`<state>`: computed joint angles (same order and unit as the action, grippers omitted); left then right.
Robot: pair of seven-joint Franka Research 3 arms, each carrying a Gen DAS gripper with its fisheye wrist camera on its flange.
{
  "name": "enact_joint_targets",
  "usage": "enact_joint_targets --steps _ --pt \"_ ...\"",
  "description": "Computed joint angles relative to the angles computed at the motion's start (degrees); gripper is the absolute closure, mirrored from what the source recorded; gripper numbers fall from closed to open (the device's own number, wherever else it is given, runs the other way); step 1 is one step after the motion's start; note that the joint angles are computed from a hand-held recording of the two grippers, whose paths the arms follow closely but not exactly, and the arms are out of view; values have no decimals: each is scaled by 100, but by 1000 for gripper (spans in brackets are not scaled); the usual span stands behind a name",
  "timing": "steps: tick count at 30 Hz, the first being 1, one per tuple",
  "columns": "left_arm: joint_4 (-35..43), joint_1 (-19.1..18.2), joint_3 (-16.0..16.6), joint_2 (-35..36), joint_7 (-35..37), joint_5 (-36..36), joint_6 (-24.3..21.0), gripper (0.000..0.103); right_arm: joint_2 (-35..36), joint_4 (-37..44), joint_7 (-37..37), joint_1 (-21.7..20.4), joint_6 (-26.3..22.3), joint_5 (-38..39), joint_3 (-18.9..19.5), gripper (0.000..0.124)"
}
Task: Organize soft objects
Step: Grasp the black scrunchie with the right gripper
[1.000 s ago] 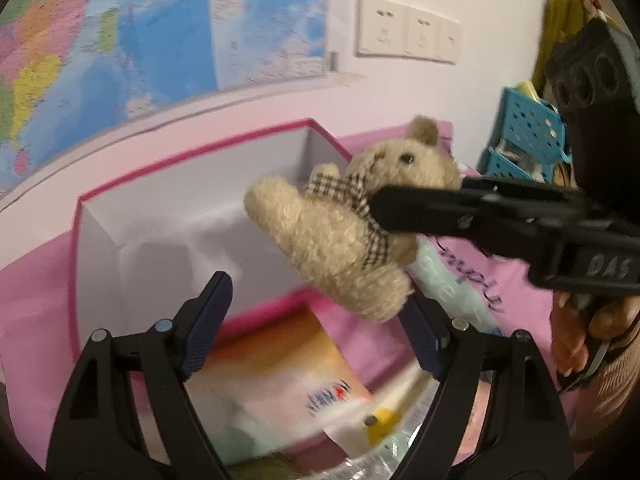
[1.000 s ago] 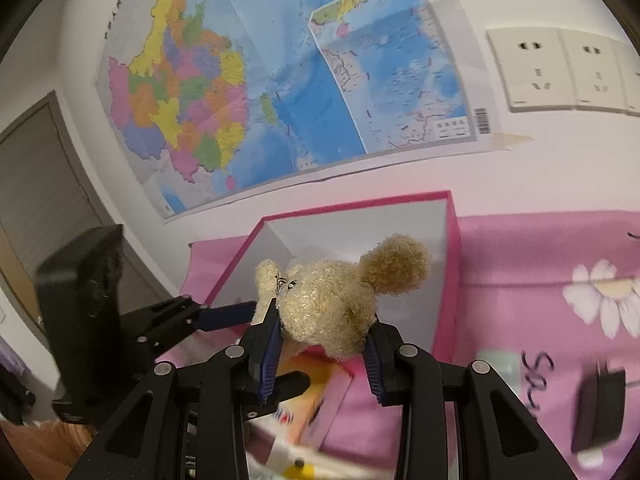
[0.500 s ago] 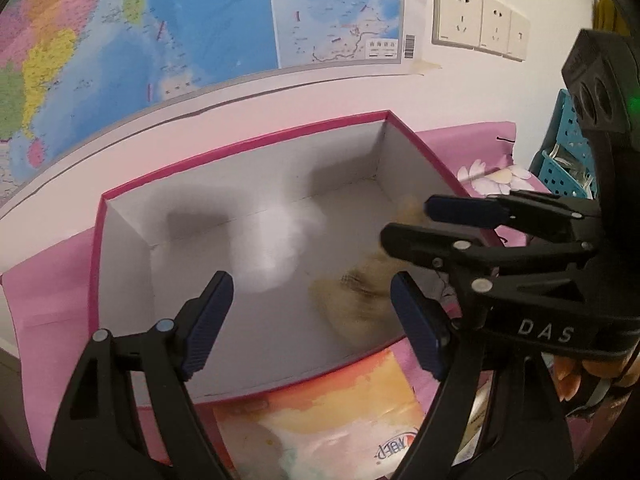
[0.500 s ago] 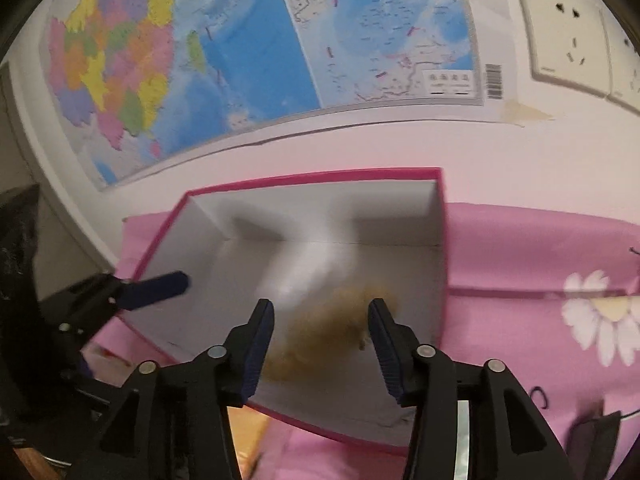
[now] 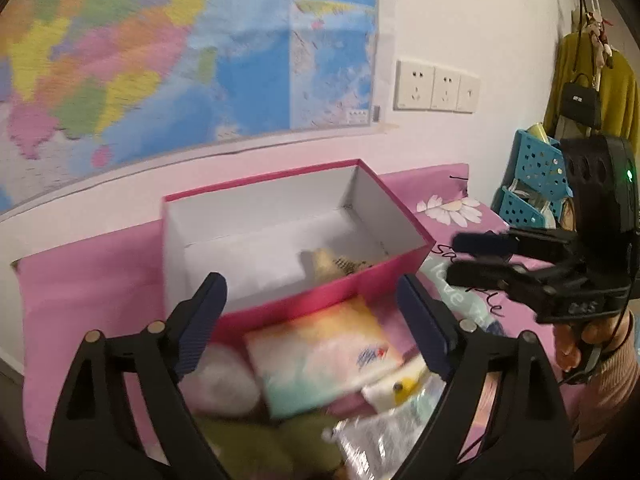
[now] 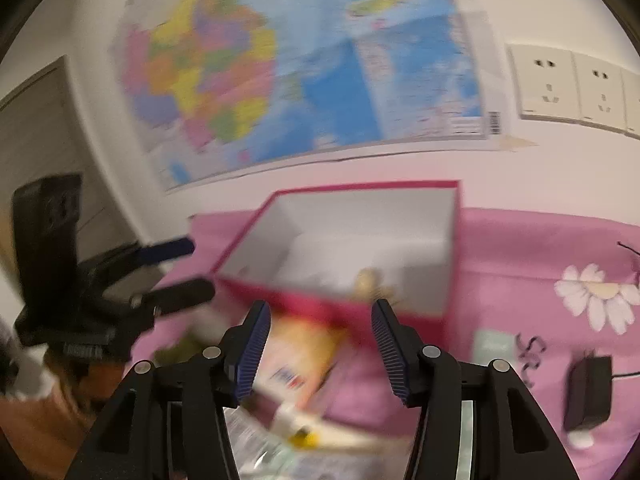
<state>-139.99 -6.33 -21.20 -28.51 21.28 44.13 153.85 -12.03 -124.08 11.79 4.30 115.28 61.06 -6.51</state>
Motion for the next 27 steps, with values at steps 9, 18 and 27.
enact_joint_targets --steps 9,18,27 --pt "-1296 -652 38 -1408 -216 -777 -771 8 -687 -783 -371 43 -1069 -632 -52 69" --pt "-2322 -1397 137 -2269 -360 -1695 -956 8 -803 -1332 -107 322 -1030 -1281 271 69" --pt "-2916 -1815 348 -2535 -275 -2314 -502 8 -882 -1697 190 776 -130 -1324 529 69"
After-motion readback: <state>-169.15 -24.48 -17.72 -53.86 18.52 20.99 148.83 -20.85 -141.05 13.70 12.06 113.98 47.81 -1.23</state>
